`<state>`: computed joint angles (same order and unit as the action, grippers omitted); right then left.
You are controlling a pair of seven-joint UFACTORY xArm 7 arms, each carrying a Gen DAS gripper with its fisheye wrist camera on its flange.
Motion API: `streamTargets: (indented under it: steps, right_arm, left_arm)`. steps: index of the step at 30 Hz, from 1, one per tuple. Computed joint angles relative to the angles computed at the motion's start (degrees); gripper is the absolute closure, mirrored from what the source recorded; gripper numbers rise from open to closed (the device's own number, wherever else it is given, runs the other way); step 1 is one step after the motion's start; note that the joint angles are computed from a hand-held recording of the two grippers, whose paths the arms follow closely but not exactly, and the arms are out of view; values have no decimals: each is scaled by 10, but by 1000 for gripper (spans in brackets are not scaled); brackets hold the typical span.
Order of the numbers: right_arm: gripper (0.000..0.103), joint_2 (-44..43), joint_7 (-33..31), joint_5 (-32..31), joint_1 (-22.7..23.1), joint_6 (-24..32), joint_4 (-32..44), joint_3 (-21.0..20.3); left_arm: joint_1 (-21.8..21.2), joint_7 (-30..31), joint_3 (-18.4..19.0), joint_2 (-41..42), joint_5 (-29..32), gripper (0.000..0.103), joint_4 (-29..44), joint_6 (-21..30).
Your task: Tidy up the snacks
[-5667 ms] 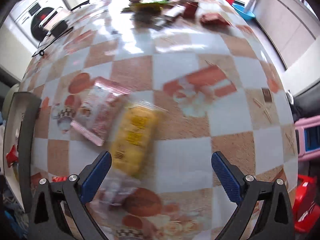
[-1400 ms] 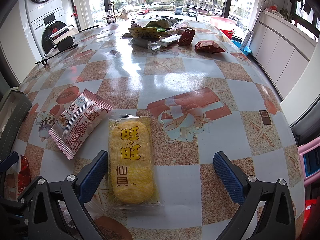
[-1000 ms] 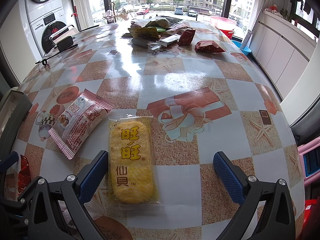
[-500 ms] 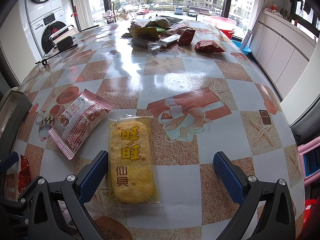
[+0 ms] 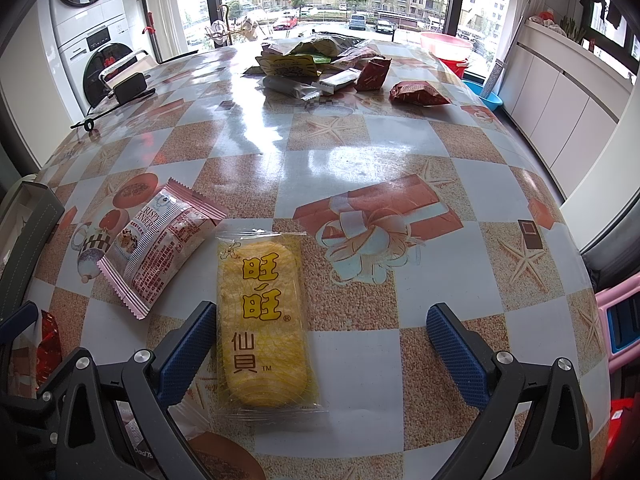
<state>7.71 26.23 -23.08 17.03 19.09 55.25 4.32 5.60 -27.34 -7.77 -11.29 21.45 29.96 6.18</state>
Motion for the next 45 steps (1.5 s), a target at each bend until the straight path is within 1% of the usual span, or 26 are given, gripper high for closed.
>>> streamTargets:
  steps: [24,31,33,34,37,38,39,40,41,42,43,44,45]
  right_arm:
    - [0,0,0,0,0,-2,-1,0]
    - [0,0,-20,17,-3,5,5,3]
    - [0,2,-34,30,-5,16,12,7]
    - [0,4,-50,42,-7,28,18,10]
    - [0,23,-125,106,-15,108,67,24]
    - [0,29,-139,118,-15,129,81,25]
    - [0,34,-148,126,-15,148,94,25]
    - [2,39,-151,127,-12,165,105,23]
    - [4,43,-154,130,-10,179,114,23]
    - [12,43,-156,130,-8,187,119,22]
    - [25,42,-160,132,-6,190,121,22]
    - [35,40,-166,135,-5,194,123,23]
    - [58,38,-172,140,-3,197,125,25]
  left_arm:
    - [1,-6,0,2,5,0,2,-1]
    - [-2,-3,1,2,2,0,3,3]
    - [-19,13,12,3,-22,0,13,30]
    - [-31,24,18,4,-41,0,24,54]
    - [-65,61,35,17,-98,1,67,138]
    - [-72,71,38,20,-110,3,78,158]
    - [-77,77,39,18,-116,8,80,167]
    - [-83,88,41,16,-126,12,83,177]
    - [-89,103,43,12,-137,21,85,185]
    - [-93,112,44,7,-144,36,83,185]
    - [-99,128,47,1,-156,44,79,184]
    - [-106,148,52,-4,-172,52,76,182]
    - [-115,176,61,-7,-201,53,72,181]
